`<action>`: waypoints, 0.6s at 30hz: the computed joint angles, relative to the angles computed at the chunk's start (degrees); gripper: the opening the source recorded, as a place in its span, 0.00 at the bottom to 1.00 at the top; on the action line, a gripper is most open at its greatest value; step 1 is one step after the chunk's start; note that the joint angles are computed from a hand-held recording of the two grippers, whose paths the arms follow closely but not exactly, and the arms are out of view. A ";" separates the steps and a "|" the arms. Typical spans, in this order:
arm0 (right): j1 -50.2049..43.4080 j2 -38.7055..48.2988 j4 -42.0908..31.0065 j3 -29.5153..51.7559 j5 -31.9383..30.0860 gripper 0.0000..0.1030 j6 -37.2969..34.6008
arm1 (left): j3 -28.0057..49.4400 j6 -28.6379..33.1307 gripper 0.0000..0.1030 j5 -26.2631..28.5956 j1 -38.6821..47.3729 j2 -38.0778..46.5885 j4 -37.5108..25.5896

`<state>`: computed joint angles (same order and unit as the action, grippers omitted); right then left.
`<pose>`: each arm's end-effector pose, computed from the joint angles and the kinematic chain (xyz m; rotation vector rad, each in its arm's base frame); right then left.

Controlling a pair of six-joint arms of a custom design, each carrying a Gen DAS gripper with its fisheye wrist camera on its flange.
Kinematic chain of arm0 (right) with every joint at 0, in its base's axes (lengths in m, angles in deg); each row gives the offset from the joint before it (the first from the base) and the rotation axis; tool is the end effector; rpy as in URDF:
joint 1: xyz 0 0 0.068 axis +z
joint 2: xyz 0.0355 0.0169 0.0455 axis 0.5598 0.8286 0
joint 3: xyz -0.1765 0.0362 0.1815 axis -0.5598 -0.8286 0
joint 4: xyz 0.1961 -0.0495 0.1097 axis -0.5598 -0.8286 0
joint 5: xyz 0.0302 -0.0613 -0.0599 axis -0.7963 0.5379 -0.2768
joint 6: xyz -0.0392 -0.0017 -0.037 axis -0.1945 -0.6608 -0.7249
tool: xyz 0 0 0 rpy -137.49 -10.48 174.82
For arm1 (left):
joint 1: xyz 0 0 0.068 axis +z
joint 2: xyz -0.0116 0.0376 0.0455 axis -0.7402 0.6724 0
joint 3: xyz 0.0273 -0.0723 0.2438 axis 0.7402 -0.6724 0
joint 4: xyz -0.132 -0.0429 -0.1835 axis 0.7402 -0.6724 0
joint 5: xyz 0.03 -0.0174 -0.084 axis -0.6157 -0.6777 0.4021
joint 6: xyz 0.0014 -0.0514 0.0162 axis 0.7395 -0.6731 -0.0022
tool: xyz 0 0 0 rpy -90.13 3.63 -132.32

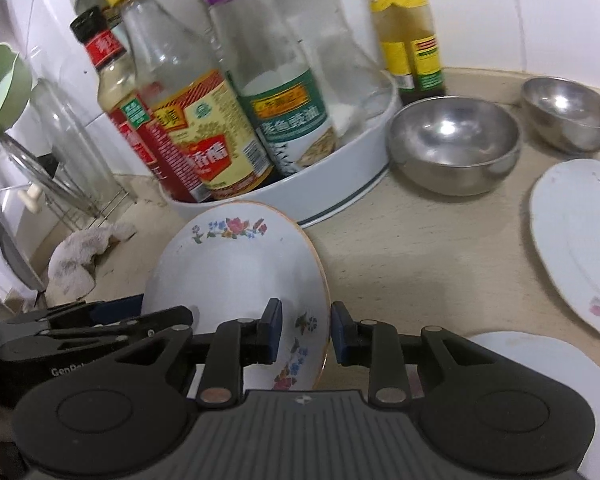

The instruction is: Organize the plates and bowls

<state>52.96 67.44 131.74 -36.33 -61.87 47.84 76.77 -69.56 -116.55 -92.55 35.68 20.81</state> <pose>0.2413 0.0960 0.0489 -0.3884 2.3743 0.6610 0.1736 -0.1499 0.0314 -0.1398 2.3505 -0.1556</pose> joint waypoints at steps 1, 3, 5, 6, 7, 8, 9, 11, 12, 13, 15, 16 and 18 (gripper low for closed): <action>-0.29 -0.11 0.18 -0.29 0.30 0.25 0.04 | 0.50 0.58 0.67 0.60 0.03 0.58 0.24; -0.99 0.50 -0.08 -0.14 0.89 0.25 0.49 | 1.41 1.30 0.67 2.17 0.56 2.05 0.94; -1.74 1.72 -1.06 0.79 0.78 0.25 0.86 | 2.03 1.74 0.67 3.86 1.39 3.49 1.44; -2.02 2.28 -1.61 1.28 0.49 0.25 1.19 | 1.75 2.09 0.67 3.96 1.44 4.02 2.48; -2.32 2.83 -1.97 1.60 0.17 0.25 1.52 | 1.53 2.88 0.67 3.85 1.43 4.21 3.23; -2.48 3.37 -2.22 1.91 0.01 0.25 1.29 | 1.03 3.28 0.67 4.13 1.47 4.15 4.01; -2.35 3.68 -2.55 2.16 0.21 0.25 0.95 | 0.52 3.45 0.67 4.96 1.81 4.00 4.32; -2.65 4.35 -2.12 2.26 -0.39 0.24 0.49 | -1.58 4.16 0.68 5.51 1.73 5.16 8.10; -2.98 4.16 -3.13 2.55 -1.17 0.24 -0.54 | -2.85 4.87 0.68 3.91 0.54 6.00 10.05; -3.42 3.99 -3.98 2.75 -1.87 0.24 -1.47 | -3.53 5.24 0.68 1.27 -1.26 6.82 10.66; -4.18 4.19 -4.58 3.09 -3.08 0.24 -2.98 | -5.34 5.39 0.73 -2.84 -4.89 9.28 14.36; -4.41 4.32 -4.95 3.41 -3.48 0.24 -3.45 | -6.30 5.18 0.74 -3.02 -5.88 10.52 17.08; -4.64 4.37 -6.84 4.66 -4.09 0.25 -4.39 | -8.73 5.07 0.77 -3.12 -7.40 13.83 24.32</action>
